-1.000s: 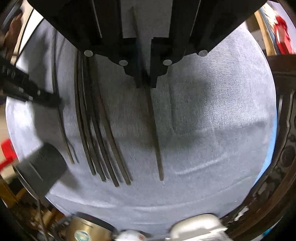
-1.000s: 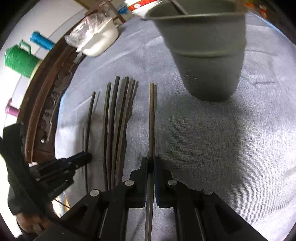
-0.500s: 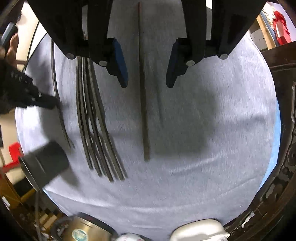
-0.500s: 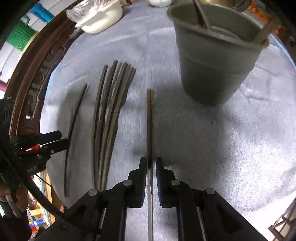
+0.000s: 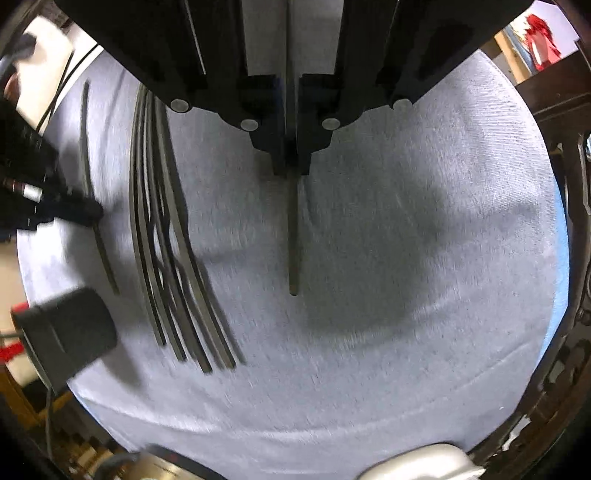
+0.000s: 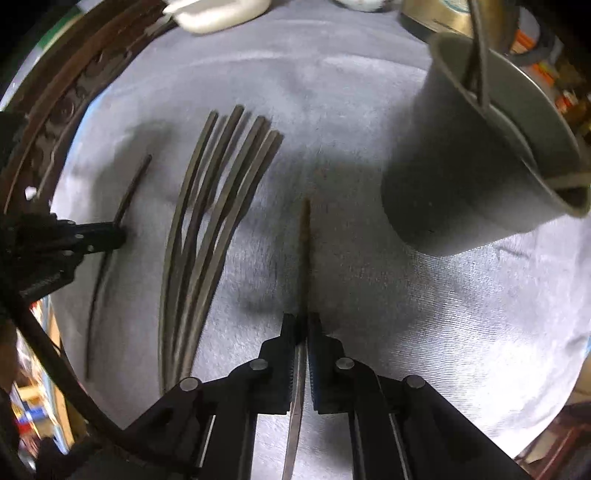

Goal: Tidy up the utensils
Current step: 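Close the left gripper on a chopstick while the right gripper holds its chopstick, then lift both chopsticks upright and carry them toward the grey cup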

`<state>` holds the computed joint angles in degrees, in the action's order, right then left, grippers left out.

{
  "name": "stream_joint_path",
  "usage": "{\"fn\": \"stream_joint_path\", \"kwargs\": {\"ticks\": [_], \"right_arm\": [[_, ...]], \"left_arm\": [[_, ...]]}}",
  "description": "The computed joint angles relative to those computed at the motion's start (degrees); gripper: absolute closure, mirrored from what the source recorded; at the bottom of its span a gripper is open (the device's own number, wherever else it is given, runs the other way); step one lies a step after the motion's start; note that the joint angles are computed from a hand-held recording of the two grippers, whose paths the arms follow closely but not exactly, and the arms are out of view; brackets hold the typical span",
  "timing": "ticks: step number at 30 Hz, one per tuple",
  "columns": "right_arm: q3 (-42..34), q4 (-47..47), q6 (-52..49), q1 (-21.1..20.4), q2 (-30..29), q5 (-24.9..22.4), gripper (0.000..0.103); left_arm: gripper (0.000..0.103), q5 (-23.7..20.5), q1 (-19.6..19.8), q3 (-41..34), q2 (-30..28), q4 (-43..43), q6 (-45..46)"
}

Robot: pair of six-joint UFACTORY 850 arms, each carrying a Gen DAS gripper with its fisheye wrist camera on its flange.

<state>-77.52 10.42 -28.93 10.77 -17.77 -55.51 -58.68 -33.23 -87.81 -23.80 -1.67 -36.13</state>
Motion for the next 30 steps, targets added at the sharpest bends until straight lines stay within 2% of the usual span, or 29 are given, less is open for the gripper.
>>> {"fn": "stream_joint_path", "kwargs": {"ticks": [5, 8, 12, 16, 19, 22, 24, 25, 26, 28, 30], "right_arm": [[-5.6, -1.2, 3.4, 0.9, -4.1, -5.8, 0.093], [-6.9, -1.6, 3.3, 1.2, -5.1, -6.7, 0.094], [-5.6, -3.3, 3.4, 2.2, -3.8, -4.7, 0.097], [-1.6, 3.4, 0.2, 1.3, 0.8, -0.3, 0.097], [2.8, 11.2, -4.4, -0.1, 7.5, 6.9, 0.097], [8.0, 21.3, -11.1, -1.8, 14.3, 17.2, 0.097], [11.8, 33.3, -20.6, -2.6, 17.4, 23.1, 0.097], [14.3, 39.3, -25.8, -2.7, 19.5, 27.4, 0.097], [16.4, 45.2, -31.8, -2.7, 21.1, 31.2, 0.097], [20.4, 57.2, -43.8, -0.4, 24.3, 41.4, 0.097], [22.2, 69.2, -55.8, 0.3, 26.2, 45.6, 0.097]], "left_arm": [[0.096, -3.2, 1.1, -2.5, -1.6, -3.3, 2.6], [0.096, -4.2, 1.5, -5.3, -3.4, -2.4, 3.4], [0.098, -1.8, 0.8, -4.0, -2.7, -0.7, 3.3], [0.098, 5.6, -0.3, 3.6, 4.2, 1.5, -2.9], [0.098, 13.3, -1.4, 7.5, 10.2, 8.7, -12.6], [0.098, 19.2, -4.1, 10.6, 14.2, 25.6, -30.6], [0.098, 21.6, -5.8, 12.7, 16.9, 37.6, -42.6], [0.098, 21.4, -6.2, 12.1, 16.1, 43.6, -48.0], [0.098, 19.1, -7.5, 11.8, 16.1, 49.6, -53.8], [0.098, 17.3, -9.2, 13.7, 16.4, 61.6, -65.4], [0.098, 14.0, -10.6, 15.7, 16.1, 73.6, -75.9]]}}
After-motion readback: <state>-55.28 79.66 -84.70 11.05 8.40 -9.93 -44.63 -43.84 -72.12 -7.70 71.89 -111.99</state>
